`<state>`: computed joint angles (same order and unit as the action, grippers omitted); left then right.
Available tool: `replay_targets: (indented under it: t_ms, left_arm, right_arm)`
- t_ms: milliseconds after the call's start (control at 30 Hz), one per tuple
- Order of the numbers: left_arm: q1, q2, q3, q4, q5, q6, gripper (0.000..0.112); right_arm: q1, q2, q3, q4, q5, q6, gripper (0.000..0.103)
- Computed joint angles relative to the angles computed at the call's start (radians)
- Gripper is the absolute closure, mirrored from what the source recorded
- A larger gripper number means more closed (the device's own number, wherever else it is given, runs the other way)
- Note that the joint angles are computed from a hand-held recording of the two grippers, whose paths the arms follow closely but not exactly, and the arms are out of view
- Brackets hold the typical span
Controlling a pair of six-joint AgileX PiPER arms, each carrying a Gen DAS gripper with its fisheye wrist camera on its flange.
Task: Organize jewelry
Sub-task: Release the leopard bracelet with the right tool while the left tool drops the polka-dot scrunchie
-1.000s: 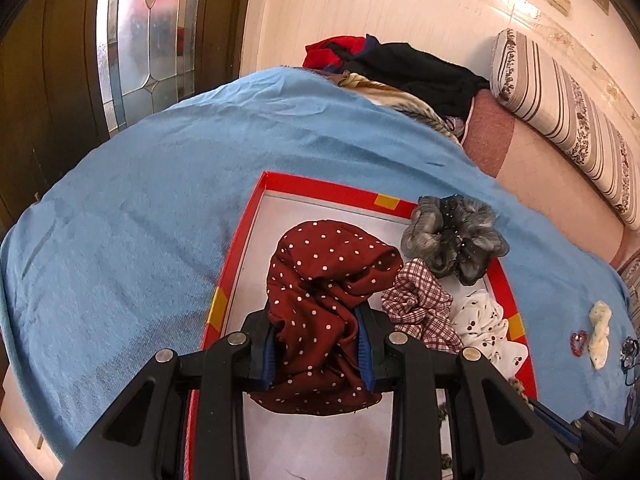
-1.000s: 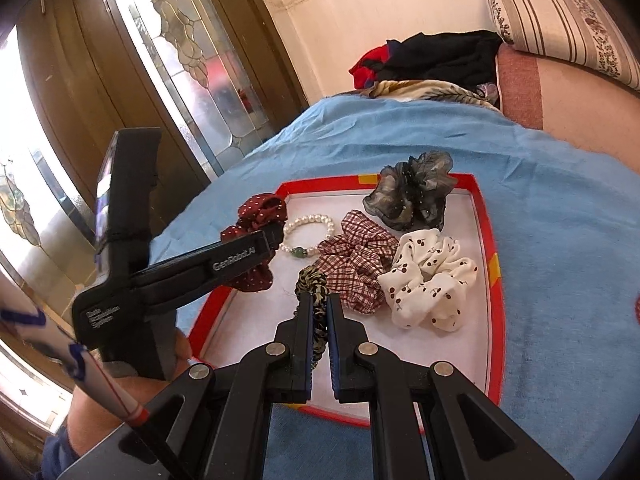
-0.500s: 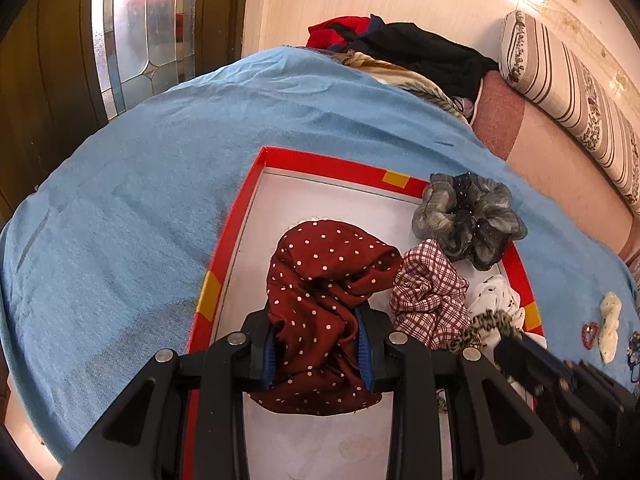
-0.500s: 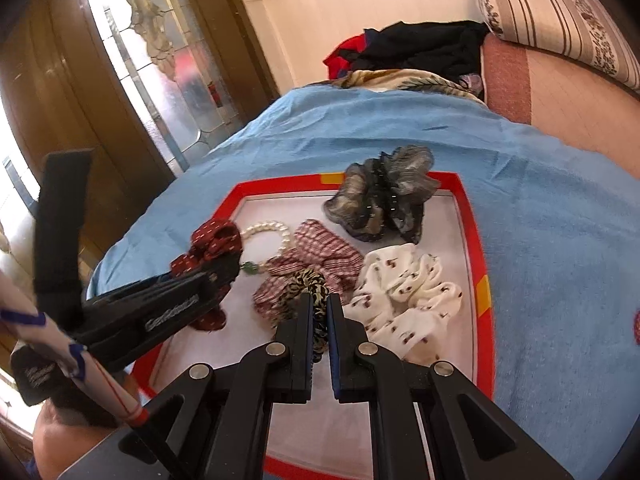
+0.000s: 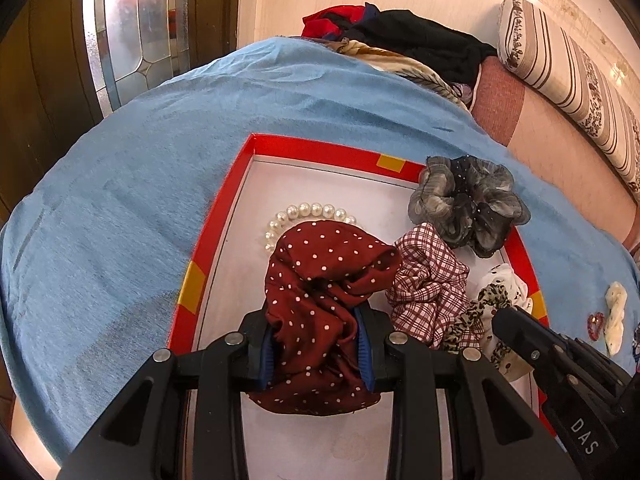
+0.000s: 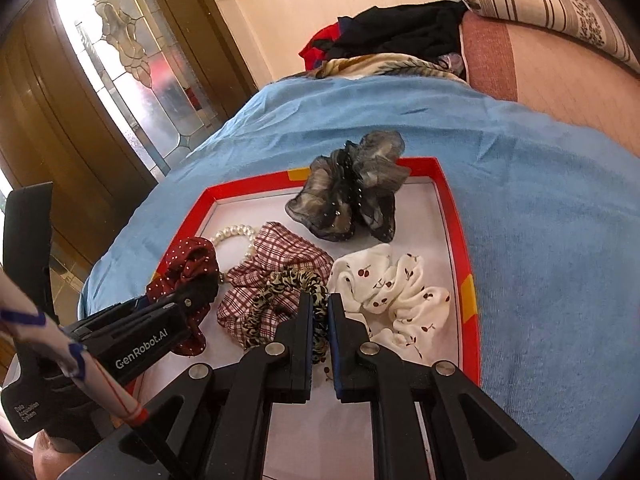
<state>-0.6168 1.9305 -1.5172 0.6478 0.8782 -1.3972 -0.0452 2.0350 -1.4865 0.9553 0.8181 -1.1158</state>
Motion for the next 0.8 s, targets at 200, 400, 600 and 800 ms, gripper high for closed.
replay_targets:
  t_ms: [200,400,600,800]
  left_arm:
    - [0.002,0.002,0.002,-0.012,-0.003,0.007,0.078]
    - [0.001,0.001,0.001,-0.020,-0.008,0.017,0.075]
    - [-0.004,-0.006,0.008,-0.009,-0.006,0.007,0.071]
    - [-0.007,-0.005,0.004,-0.002,0.002,-0.001,0.066]
  right_arm:
    - [-0.006,-0.006,0.008,-0.006,0.012,-0.004,0.093]
    - [-0.010,-0.030,0.037,0.003,0.013,-0.021,0.093]
    - [-0.016,-0.046,0.050,0.003,0.015,-0.019,0.086]
    - [-0.026,-0.058,0.062,0.012,0.027,-0.031,0.084]
